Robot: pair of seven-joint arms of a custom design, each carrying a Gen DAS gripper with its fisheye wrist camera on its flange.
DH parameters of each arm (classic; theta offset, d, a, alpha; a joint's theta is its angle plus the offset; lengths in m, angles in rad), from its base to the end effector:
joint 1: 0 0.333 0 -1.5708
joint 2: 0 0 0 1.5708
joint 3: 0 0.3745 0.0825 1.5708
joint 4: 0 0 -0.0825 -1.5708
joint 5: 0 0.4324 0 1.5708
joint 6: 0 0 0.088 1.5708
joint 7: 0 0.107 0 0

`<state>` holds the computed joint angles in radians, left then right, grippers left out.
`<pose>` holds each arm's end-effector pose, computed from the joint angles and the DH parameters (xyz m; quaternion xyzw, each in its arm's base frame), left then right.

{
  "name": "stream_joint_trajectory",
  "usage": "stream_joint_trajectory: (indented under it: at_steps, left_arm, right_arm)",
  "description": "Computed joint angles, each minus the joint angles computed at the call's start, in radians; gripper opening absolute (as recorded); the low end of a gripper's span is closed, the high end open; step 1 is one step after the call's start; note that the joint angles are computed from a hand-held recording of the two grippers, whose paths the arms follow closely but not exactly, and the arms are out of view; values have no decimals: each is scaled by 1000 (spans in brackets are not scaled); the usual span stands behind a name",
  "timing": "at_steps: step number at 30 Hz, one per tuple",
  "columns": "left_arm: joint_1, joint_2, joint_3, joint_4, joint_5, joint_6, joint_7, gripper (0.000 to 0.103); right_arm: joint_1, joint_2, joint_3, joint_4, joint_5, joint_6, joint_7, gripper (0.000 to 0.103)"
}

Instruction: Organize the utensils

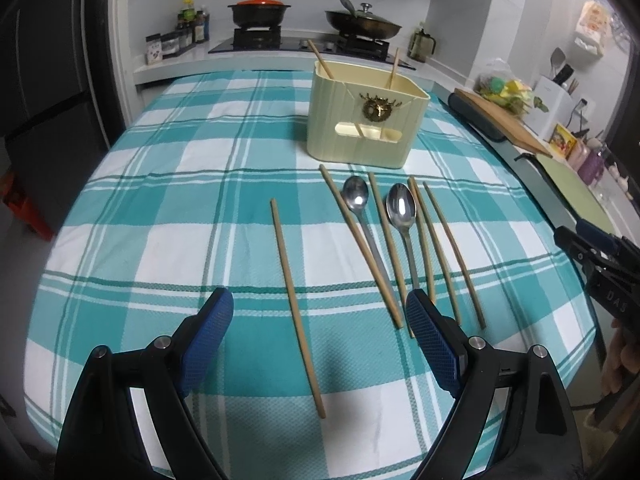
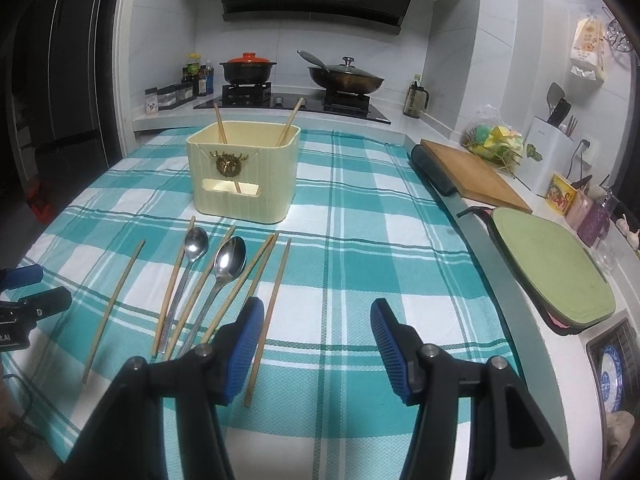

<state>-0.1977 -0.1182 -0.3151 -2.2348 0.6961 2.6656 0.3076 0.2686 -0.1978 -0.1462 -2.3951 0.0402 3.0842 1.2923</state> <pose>0.4925 -0.3046 0.5054 -0.7255 0.5922 -0.2715 0.2220 0.5417 0.0592 0.5290 -0.7407 0.5175 -0.3100 0.2955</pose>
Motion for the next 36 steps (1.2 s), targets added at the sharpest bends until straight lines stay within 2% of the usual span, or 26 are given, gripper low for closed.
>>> stream_joint_trajectory:
  at_steps: [7,10,17,24,29,36]
  left_arm:
    - [8,-6,14,-30,-30,1,-9,89]
    - [22,-8,22,-56,-65,17,-14,89]
    - [38,55,36,-30,-50,16,-26,89]
    - [-1,152,88,64,4,-32,-24,89]
    - [-41,209,123,122,31,-90,0,89]
    - [-60,236,154,141,8,-110,26,88]
  right_arm:
    - [32,11,-30,-5,71,-6,-45,57]
    - [82,15,-75,-13,158,-18,-107,57]
    - [95,42,-71,-16,319,-65,-224,57]
    - [68,66,-35,9,469,-105,-325,57]
    - [37,146,-1,97,589,-170,-414,55]
    - [-40,293,85,258,553,-273,-395,43]
